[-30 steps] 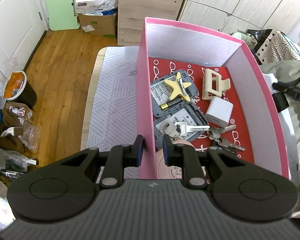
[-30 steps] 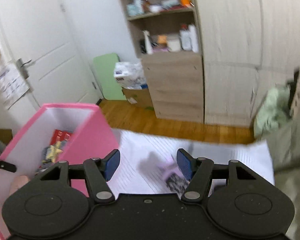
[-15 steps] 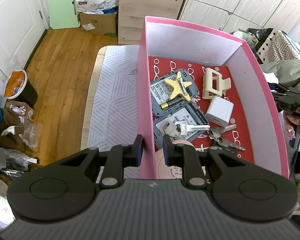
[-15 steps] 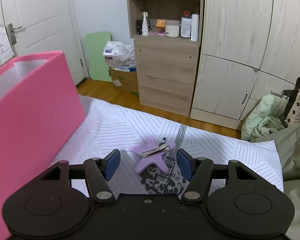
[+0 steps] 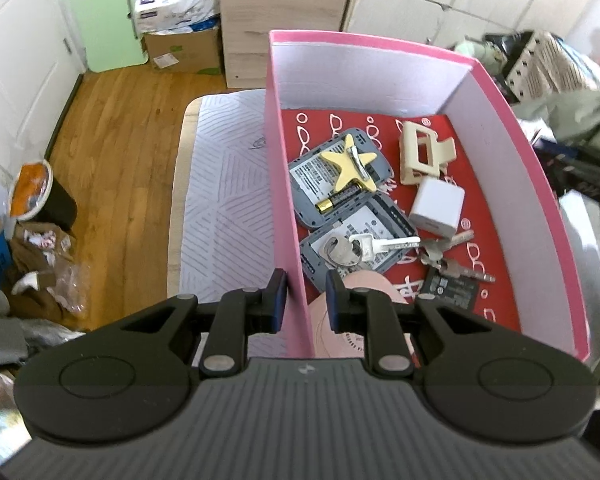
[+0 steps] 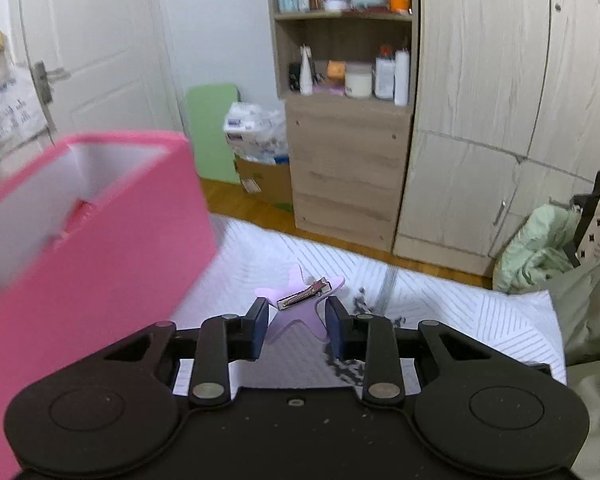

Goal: Organize rigid objects
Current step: 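Return the right gripper to the bed and grasp the purple star clip, then drop the purple star clip into the box beside the keys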

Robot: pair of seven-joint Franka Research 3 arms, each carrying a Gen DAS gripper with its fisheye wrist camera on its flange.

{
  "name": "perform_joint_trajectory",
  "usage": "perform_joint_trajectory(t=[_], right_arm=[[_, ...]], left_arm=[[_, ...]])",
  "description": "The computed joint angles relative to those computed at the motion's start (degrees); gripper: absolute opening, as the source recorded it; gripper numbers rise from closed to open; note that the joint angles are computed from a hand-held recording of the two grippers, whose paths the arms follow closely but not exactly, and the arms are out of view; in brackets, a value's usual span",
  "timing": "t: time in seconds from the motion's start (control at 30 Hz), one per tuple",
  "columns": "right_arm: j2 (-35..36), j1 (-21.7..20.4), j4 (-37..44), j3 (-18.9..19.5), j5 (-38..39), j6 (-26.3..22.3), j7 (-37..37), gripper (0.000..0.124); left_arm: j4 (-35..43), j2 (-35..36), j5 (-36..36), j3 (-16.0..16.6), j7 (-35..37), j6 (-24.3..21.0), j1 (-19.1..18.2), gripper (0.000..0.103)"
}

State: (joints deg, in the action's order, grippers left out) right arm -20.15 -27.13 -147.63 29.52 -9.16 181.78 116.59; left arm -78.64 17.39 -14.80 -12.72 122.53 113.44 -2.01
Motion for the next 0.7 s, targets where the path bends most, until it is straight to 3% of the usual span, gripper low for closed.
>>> perform_joint_trajectory(t=[0.1, 0.23, 0.37, 0.47, 0.63, 0.7], right_arm=[[-3.5, 7.8, -1.1, -5.2, 2.4, -0.2, -2.2, 0.036], [-6.0, 15.3, -1.1, -8.6, 5.8, -0.2, -4.7, 0.036], [-4.7, 26.7, 1.0, -15.4, 9.5, -0.4, -11.2, 0.036], [-1.8, 34.9, 4.7, -20.8, 12.5, -4.1, -17.5, 0.036], [3.8, 36.9, 11.4, -21.2, 13.4, -12.4, -22.0, 0.036], [6.0, 39.9, 14.0, -23.4, 16.2, -16.2, -25.5, 0.036]], left_arm=[[-0.8, -0.7, 0.9, -0.1, 1.8, 0.8, -0.2, 0.018], [-2.2, -1.5, 2.0, -0.1, 4.2, 2.3, -0.6, 0.016], [-3.4, -2.4, 4.9, -0.1, 7.4, 4.0, -1.5, 0.012], [-4.7, -3.6, 6.0, 0.0, 9.5, 5.5, -2.0, 0.012], [-7.0, -5.0, 4.7, 0.3, 10.6, 7.4, -1.8, 0.012], [-7.1, -5.1, 3.7, 0.4, 10.8, 7.3, -1.6, 0.012]])
